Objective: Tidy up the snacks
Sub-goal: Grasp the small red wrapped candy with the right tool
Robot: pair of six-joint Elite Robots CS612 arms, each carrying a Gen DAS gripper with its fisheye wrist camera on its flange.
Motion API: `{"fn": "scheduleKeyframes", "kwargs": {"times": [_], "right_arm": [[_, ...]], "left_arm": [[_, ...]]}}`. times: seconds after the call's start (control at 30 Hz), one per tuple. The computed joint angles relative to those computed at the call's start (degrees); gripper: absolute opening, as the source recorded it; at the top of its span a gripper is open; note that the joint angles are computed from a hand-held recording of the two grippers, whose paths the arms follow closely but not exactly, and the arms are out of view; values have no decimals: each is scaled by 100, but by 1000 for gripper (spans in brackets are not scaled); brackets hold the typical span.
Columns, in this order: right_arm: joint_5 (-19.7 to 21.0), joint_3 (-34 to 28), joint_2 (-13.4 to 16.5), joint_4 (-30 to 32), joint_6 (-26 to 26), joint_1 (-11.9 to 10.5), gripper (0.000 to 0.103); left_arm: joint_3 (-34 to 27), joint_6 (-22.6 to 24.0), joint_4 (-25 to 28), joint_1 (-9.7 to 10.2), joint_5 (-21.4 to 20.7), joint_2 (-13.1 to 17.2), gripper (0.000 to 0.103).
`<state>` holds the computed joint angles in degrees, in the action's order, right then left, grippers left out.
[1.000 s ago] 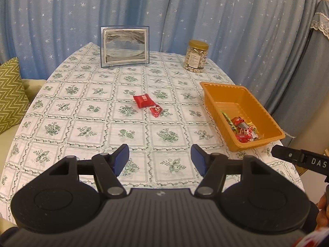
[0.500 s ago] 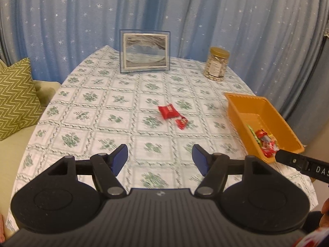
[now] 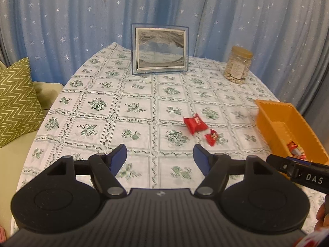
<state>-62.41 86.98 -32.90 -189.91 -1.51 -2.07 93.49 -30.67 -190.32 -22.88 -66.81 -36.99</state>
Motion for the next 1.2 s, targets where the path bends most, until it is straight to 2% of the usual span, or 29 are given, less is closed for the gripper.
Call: {"fn": "scheduleKeyframes", "kwargs": {"times": [0.33, 0.43, 0.7, 0.83, 1.0, 1.1, 1.2], "right_arm": [[-122, -1014, 641, 468, -85, 259, 58], [-139, -1299, 814, 666, -124, 311, 51], [-268, -1943, 1187, 943, 348, 399, 44], [-466, -2194, 1316, 1076, 458, 457, 40], [-745, -2271, 1367, 1045, 133, 544, 29], [-737, -2279, 1392, 996, -37, 550, 22], [-664, -2225, 1374, 954, -172, 523, 20]], "left_arm": [[-708, 188, 106, 238, -221, 532, 70], [-887, 300, 108, 283, -175, 659, 70], [-1185, 211, 202, 408, -184, 871, 70], [-1235, 319, 219, 410, -302, 911, 70], [-1279, 443, 246, 404, -345, 941, 70], [-1303, 522, 245, 412, -400, 960, 70], [-1337, 643, 223, 416, -475, 983, 70]]}}
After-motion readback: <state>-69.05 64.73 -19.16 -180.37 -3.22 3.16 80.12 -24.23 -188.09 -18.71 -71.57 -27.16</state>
